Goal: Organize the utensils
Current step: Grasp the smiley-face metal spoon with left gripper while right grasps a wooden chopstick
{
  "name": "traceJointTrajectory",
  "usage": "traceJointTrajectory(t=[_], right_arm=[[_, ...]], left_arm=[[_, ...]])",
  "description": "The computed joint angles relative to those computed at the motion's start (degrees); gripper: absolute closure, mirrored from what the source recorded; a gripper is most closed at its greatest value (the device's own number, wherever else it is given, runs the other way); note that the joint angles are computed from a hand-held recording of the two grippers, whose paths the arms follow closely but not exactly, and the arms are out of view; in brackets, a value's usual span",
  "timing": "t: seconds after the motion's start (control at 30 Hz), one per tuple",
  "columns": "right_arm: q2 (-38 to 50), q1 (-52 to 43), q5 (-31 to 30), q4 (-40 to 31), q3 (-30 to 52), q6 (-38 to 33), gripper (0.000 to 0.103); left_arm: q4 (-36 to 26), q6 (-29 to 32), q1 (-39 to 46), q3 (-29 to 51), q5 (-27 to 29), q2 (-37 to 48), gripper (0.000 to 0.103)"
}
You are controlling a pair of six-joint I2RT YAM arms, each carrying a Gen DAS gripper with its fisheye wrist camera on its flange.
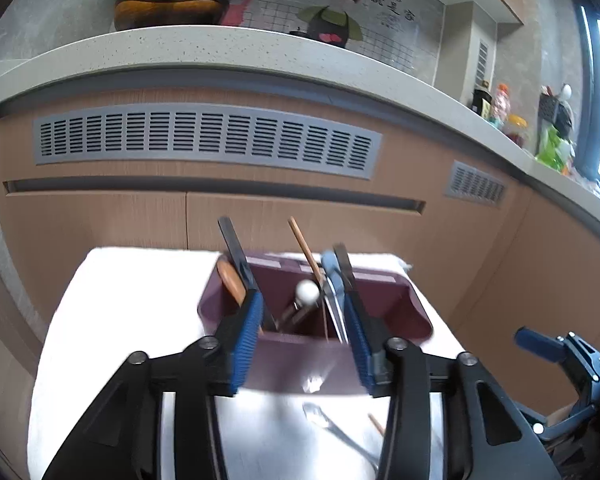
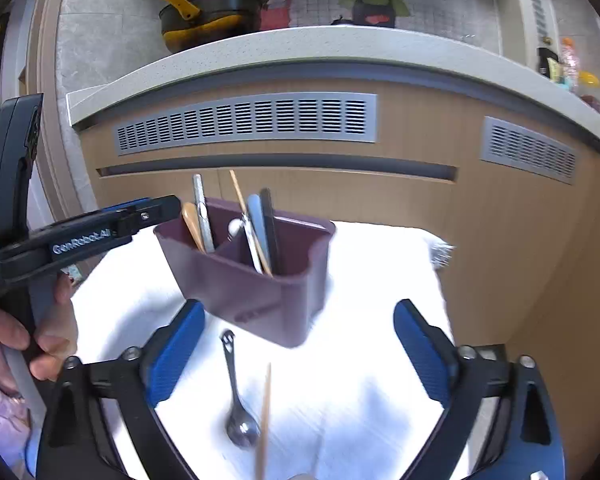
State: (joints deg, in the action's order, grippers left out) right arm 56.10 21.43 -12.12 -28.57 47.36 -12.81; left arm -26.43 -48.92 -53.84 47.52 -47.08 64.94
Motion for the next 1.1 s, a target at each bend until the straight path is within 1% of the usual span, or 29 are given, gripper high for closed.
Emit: traceJointTrajectory(t=[0.07, 0.13, 0.2, 0.27, 0.3, 0.4, 0.47, 0.53, 0.6, 0.67, 0.8, 0.87, 0.93, 1.0, 1.1], right_arm=[[-1.4, -3.8, -4.5, -4.6, -0.5, -3.7, 0.002], [-2.0, -6.0, -5.6, -8.4, -1.2, -6.5, 0.002], [-3.7, -7.2, -4.6, -10.3, -2.9, -8.3, 0.002], [-4.6, -8.2, -4.2, -12.5, -4.3, -10.1, 0.002], [-5.1, -8.9, -4.6, -13.3, -5.0, -11.0, 0.002], [-6.8, -10.5, -5.5, -15.3, -7.4, -14.0, 0.002], [-7.0, -10.9, -6.0, -16.5, -8.7, -15.3, 0.002], [-7.0, -10.8, -6.1, -16.8, -9.9, -15.5, 0.002], [-7.6, -10.0, -5.0, -16.5, -11.4, -14.6, 0.002], [-7.5, -9.1, -4.0, -16.1, -12.2, -13.2, 0.002], [-5.7, -8.4, -3.3, -16.1, -12.2, -11.6, 0.002], [-4.2, -8.6, -3.7, -16.7, -11.5, -11.0, 0.002], [-2.0, -9.7, -5.3, -17.4, -10.8, -11.3, 0.0], [0.0, -10.6, -6.4, -17.7, -10.3, -11.1, 0.0], [-0.1, -10.1, -6.1, -17.7, -10.2, -10.9, 0.0]], left_arm=[[-1.8, -2.0, -1.6, 0.3, 0.9, 0.8, 0.052], [-2.8, -2.3, -2.1, 0.1, 4.4, 2.2, 0.052], [-2.6, -1.4, -1.3, -0.1, 10.5, 4.4, 0.052], [-1.2, -0.1, 0.4, -0.4, 16.4, 6.5, 0.052], [-0.8, -0.7, 1.4, -0.6, 19.2, 7.6, 0.052], [1.6, -4.9, 2.4, -2.5, 24.8, 8.6, 0.052], [1.9, -6.2, 0.6, -2.0, 24.3, 10.1, 0.052], [1.3, -5.0, -1.7, 0.2, 22.8, 13.1, 0.052], [-2.8, -2.6, -2.8, 5.5, 21.0, 18.4, 0.052], [-6.3, -2.0, -3.0, 9.7, 19.8, 22.9, 0.052], [-9.4, -2.0, -2.6, 12.8, 19.5, 27.6, 0.052], [-11.5, -1.9, -3.9, 12.6, 18.1, 27.9, 0.052], [-12.4, -2.0, -5.6, 10.9, 16.8, 26.4, 0.052], [-15.3, -3.5, -7.6, 9.6, 15.5, 24.6, 0.052], [-19.0, -6.7, -10.6, 6.4, 14.6, 21.0, 0.051]])
